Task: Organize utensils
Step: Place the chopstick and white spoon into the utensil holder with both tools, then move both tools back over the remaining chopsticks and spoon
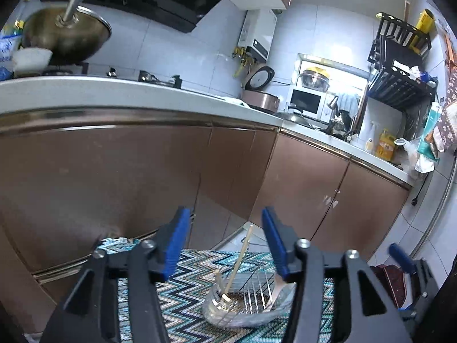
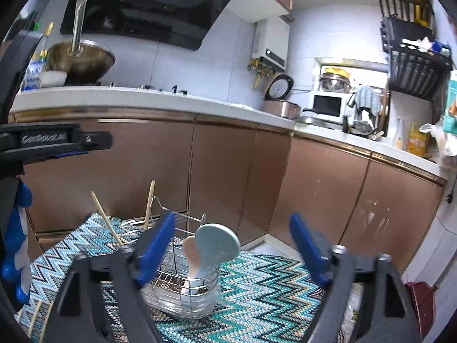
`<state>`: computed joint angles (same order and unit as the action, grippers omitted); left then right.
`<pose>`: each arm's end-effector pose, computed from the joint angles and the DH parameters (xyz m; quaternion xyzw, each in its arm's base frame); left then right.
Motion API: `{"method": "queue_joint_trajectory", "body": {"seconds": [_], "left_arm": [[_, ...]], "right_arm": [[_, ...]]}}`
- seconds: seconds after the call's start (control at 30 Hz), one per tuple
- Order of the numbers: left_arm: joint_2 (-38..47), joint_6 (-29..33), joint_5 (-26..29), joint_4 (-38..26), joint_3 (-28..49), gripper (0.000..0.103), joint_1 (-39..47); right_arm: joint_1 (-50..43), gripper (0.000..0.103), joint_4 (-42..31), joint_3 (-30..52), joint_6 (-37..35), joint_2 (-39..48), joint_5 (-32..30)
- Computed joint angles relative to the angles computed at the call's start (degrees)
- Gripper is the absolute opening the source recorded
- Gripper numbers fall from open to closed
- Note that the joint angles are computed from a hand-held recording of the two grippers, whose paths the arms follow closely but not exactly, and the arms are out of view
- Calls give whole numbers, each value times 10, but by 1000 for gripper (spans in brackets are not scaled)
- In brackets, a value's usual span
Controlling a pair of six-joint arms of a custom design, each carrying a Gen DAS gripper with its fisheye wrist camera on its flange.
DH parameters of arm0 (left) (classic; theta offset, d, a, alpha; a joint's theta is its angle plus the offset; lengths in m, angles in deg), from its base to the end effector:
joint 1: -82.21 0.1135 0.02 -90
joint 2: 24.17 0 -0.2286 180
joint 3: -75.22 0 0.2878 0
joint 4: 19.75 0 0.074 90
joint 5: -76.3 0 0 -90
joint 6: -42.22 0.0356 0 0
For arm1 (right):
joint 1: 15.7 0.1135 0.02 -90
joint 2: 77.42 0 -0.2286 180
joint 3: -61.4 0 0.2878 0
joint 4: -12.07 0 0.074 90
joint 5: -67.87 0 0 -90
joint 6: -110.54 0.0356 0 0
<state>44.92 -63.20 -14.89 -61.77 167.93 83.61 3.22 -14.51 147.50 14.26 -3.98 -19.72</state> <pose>0.3060 0.0082 0.4078 -0.1246 0.8014 -0.0630 0.5816 0.3240 0.1095 0.3693 -0.1591 0.7713 0.0514 0.6142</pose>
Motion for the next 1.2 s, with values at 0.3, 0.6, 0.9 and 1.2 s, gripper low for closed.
{"method": "queue_joint_trajectory", "body": {"seconds": [0.3, 0.6, 0.9, 1.2], "left_arm": [[-130, 16, -9, -65, -29, 66, 35], [-202, 35, 46, -156, 15, 65, 118], [-246, 64, 149, -247, 65, 66, 258], [-253, 133, 401, -357, 114, 66, 518]], "right_arm": [[-29, 103, -56, -49, 35, -145, -27], [-77, 103, -104, -64, 76, -272, -91], [-114, 103, -161, -39, 93, -343, -163], [-108, 103, -236, -6, 89, -373, -182]]}}
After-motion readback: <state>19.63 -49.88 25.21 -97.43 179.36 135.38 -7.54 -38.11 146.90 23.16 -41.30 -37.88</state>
